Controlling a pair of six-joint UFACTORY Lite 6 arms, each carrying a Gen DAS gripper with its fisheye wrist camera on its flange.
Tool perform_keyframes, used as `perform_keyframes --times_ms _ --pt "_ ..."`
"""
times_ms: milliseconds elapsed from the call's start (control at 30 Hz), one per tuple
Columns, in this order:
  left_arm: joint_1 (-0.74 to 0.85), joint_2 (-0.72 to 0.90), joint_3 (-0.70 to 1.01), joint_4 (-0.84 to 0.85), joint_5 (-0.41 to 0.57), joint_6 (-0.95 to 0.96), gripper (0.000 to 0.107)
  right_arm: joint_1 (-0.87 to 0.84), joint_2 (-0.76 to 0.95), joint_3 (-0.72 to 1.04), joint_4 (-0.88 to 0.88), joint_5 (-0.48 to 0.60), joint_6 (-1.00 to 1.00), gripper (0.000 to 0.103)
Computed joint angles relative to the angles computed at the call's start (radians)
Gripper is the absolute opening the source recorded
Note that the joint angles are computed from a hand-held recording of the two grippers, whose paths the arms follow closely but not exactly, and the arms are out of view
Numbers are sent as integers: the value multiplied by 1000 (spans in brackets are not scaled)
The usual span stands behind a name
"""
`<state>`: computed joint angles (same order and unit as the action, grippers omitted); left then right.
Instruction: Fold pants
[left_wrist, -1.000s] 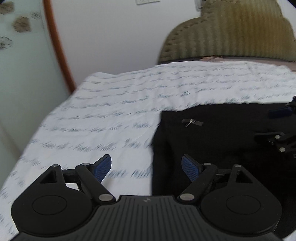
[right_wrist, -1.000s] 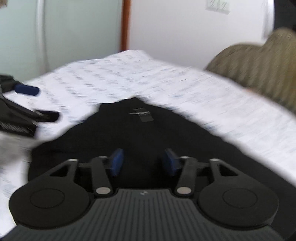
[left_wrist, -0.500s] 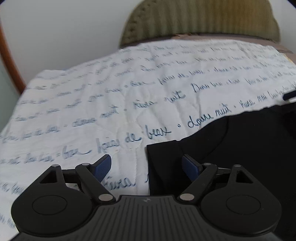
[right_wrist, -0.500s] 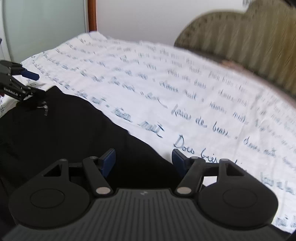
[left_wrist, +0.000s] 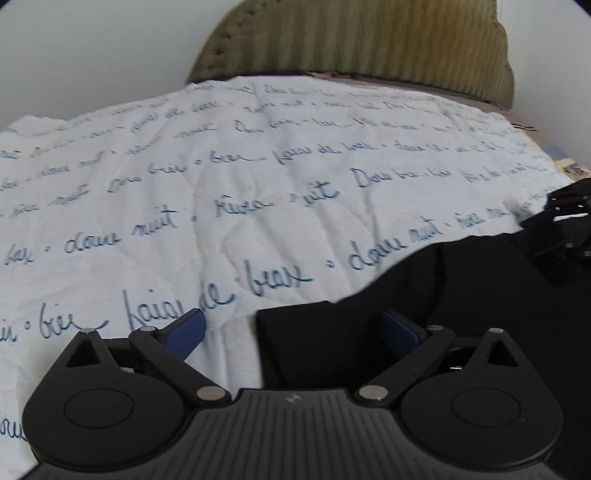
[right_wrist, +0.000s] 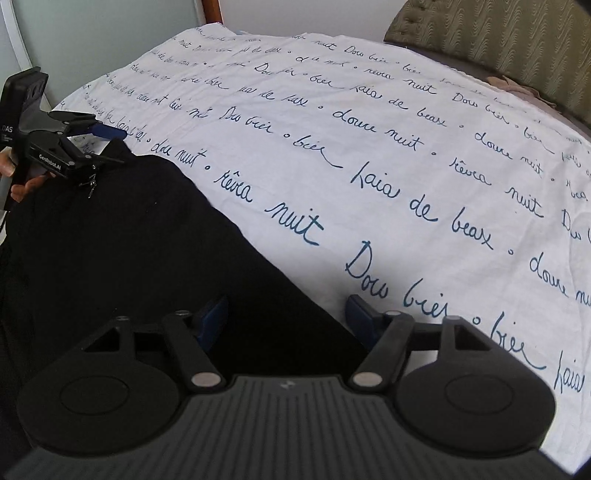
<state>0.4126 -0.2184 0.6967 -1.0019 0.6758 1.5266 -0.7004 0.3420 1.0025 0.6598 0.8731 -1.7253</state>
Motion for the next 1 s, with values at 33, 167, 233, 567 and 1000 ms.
perform_keyframes --times_ms 33,167,233,567,1000 --pt "-9 -3 6 24 3 -21 99 -1 -4 -2 2 2 -1 60" --pt "-27 -56 3 78 38 -61 53 -19 -24 -16 26 10 -23 31" --pt "-29 -61 18 105 63 -108 40 -30 -36 -27 43 19 -30 16" --pt "-124 -294 -109 26 -129 -128 35 -1 -412 -362 301 -205 -266 5" --pt "134 -731 -209 5 179 -48 35 -237 -1215 -730 349 42 -373 4"
